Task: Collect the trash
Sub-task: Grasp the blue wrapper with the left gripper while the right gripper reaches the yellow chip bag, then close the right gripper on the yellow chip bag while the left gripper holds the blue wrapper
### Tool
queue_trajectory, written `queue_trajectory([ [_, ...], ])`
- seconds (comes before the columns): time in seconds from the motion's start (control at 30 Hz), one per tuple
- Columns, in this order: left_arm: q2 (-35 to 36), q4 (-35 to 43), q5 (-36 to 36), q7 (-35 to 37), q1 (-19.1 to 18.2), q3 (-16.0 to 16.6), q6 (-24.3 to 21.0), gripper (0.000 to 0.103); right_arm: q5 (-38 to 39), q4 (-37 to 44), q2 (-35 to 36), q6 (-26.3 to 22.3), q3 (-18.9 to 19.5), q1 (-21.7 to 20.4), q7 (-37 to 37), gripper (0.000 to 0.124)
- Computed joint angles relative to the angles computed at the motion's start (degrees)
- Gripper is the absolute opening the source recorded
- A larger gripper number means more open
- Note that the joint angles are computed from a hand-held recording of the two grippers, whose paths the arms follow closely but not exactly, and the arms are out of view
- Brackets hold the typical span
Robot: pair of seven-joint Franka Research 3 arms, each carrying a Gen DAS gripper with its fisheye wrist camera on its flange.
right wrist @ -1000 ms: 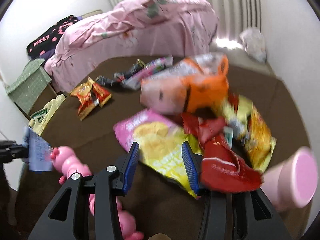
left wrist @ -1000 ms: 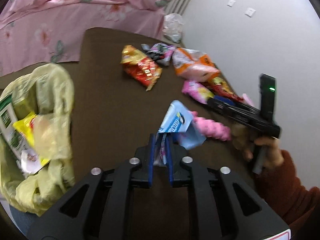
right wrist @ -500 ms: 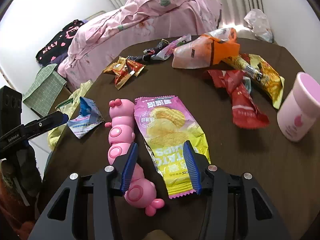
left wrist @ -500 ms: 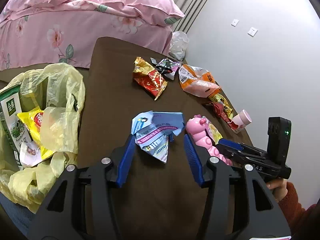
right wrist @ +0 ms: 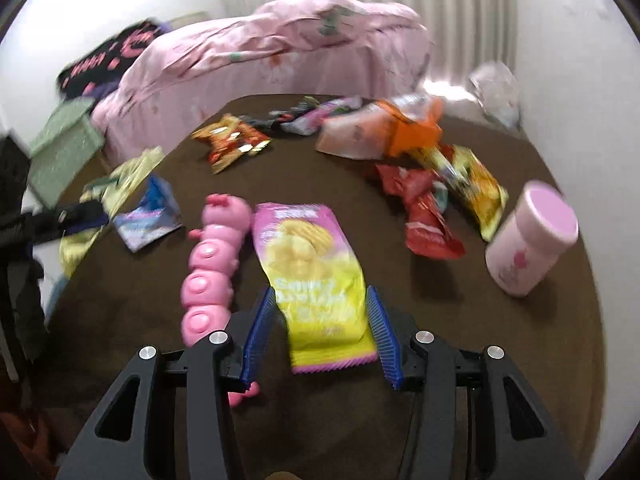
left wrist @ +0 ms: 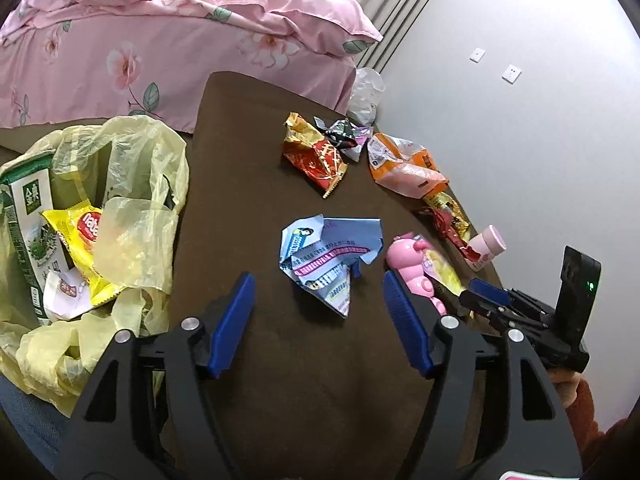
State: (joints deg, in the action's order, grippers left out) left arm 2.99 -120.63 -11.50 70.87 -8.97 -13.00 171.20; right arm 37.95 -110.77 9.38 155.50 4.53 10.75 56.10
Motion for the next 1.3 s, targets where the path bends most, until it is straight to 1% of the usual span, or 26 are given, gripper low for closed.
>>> queue_trajectory([
  [0.03,0.07,0.09,2.92,-2.4,-0.32,0.55,-0.21,0.066,2.08,0.87,0.87,-1.26,-0.06,-0.63,1.03,0.045],
  [0.07,0.18,0.24,6.23,-4.96,-0.63,1.1,-0.49,0.067,2.84,0.89,1.02,-1.4,-0.02,-0.8,1.41,0.045],
  [0.1,0.26,0.36,7.85,-6.11,-0.68,1.25,-0.7,0.068,3.47,1.05,1.34,-1.33,0.1,-0.88,1.53,0.045],
  [0.17,0.54,0.87,10.9,-7.88,-0.78,1.44,-1.7,0.072,1.66,1.18,1.89,-0.77,-0.07,-0.35,2.39,0.045],
  [0.23,0.85,1.33,13.45,-9.47,-0.87,1.54,-2.46,0.074,-1.08,0.66,1.9,0.79,-0.2,0.38,2.93,0.045],
  [0.3,1.05,1.45,13.48,-9.54,-0.69,1.24,-2.47,0.074,-2.45,0.41,1.61,1.51,-0.1,0.57,3.13,0.045],
  [0.33,1.07,1.43,13.94,-10.17,-0.7,1.26,-2.4,0.075,0.22,0.12,1.04,1.68,0.87,-0.22,0.23,0.045],
  [0.37,1.07,1.41,13.04,-9.41,-0.48,0.95,-2.35,0.079,4.02,-0.06,0.41,1.58,1.85,-1.1,-3.52,0.045],
  [0.43,1.28,1.7,8.8,-5.37,0.18,-0.16,-2.54,0.087,11.28,-0.13,-0.63,1.0,2.77,-2.15,-9.97,0.045],
  [0.47,1.48,2.04,8.47,-5.03,0.11,-0.2,-2.77,0.089,14.09,0.15,-0.84,0.33,2.69,-2.38,-12.1,0.045],
  [0.53,2.19,3.34,9.16,-5.57,-0.25,-0.09,-3.66,0.089,19.25,0.42,-1.12,-0.58,2.28,-2.67,-15.47,0.045],
  [0.6,3.15,5.08,9.94,-6.09,-0.51,-0.01,-4.96,0.089,20.68,0.38,-1.09,0.25,1.45,-2.21,-15.45,0.045],
  [0.67,4.35,7.43,15.78,-11.62,-1.86,1.51,-7.63,0.089,19.87,0.14,-0.99,1.28,0.86,-1.66,-14.62,0.045],
  [0.77,5.25,8.78,20.34,-15.46,-2.51,1.99,-9.12,0.089,15.75,0.12,-0.29,1.26,0.12,-1.0,-11.98,0.045],
  [0.83,5.42,8.9,21.26,-15.8,-2.42,1.69,-9.8,0.087,11.46,0.7,0.7,-0.17,-0.43,-0.71,-9.04,0.046],
  [0.93,5.31,8.39,19.61,-14.53,-1.69,0.83,-9.78,0.086,4.56,1.93,2.54,-1.69,-1.07,-0.2,-3.28,0.046],
  [0.97,5.19,8.16,19.24,-14.3,-1.56,0.71,-9.64,0.085,4.88,1.74,2.39,-1.02,-0.61,-0.47,-3.47,0.046],
  [1.03,5.03,7.83,18.37,-13.8,-1.32,0.51,-9.23,0.085,1.83,1.69,2.62,-0.26,-0.73,0.02,-0.99,0.045],
  [1.07,5.0,7.77,18.05,-13.77,-1.29,0.46,-9.11,0.084,0.07,1.19,2.43,0.84,-0.74,0.41,-0.3,0.041],
  [1.1,4.93,7.71,17.8,-13.81,-1.29,0.42,-8.98,0.084,-0.09,1.03,2.24,0.65,-0.28,0.15,-1.23,0.025],
  [1.17,4.68,7.34,16.36,-12.78,-1.0,0.05,-8.26,0.084,-0.08,0.03,1.49,1.77,0.37,0.1,-2.85,0.021],
  [1.2,4.59,7.22,16.1,-12.47,-0.98,0.01,-8.07,0.084,0.14,-0.4,1.16,2.29,0.56,0.06,-3.43,0.016],
  [1.3,4.73,7.68,17.79,-13.56,-1.52,0.57,-8.62,0.084,2.72,-1.33,0.12,2.13,1.03,-0.48,-5.76,0.015],
])
